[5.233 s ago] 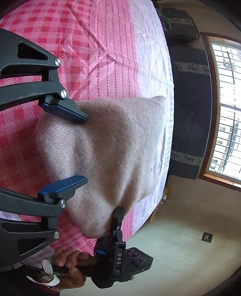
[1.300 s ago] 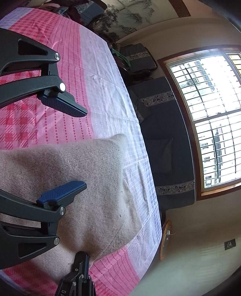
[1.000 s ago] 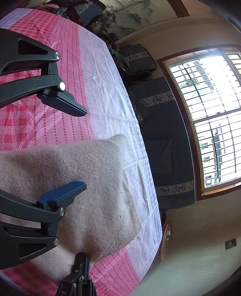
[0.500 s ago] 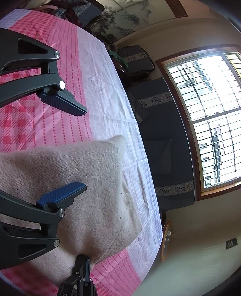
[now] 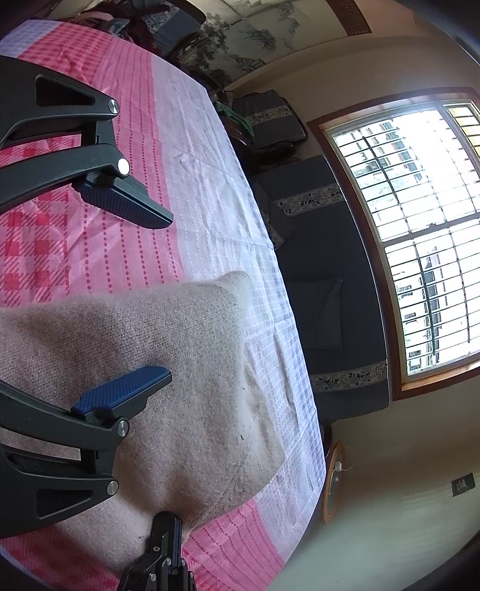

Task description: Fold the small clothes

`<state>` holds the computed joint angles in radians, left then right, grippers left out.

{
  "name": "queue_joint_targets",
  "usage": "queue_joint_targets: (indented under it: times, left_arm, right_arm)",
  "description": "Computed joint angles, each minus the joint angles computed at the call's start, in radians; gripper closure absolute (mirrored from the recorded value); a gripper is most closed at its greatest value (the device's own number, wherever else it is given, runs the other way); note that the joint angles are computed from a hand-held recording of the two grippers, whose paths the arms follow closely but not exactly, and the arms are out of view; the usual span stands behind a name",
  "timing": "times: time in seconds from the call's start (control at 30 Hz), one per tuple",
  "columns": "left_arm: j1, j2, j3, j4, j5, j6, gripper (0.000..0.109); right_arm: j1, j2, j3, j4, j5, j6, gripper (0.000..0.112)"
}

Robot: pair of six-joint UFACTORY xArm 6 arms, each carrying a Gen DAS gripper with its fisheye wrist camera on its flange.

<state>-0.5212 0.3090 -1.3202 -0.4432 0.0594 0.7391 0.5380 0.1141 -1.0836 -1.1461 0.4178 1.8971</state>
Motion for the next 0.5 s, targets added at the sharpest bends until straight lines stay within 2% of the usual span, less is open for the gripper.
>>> queue_joint_targets:
  times: [0.13,0.23,0.37,0.5]
  left_arm:
    - [0.002,0.004,-0.007,-0.007,0.007,0.005,0.029]
    - [0.018,0.021,-0.06,-0.1,0.093,0.065,0.029]
    - [0.084,0.084,-0.218,-0.232,0.364,0.09,0.028]
    - [0.146,0.189,-0.401,-0.271,0.606,0.066,0.028]
  right_arm:
    - [0.0,0.0,0.0,0.001,0.0,-0.003,0.112]
    - [0.0,0.0,0.0,0.001,0.001,-0.004,0.112]
    - [0.0,0.0,0.0,0.001,0.001,-0.003,0.112]
    - [0.0,0.001,0.0,0.0,0.001,-0.002,0.112]
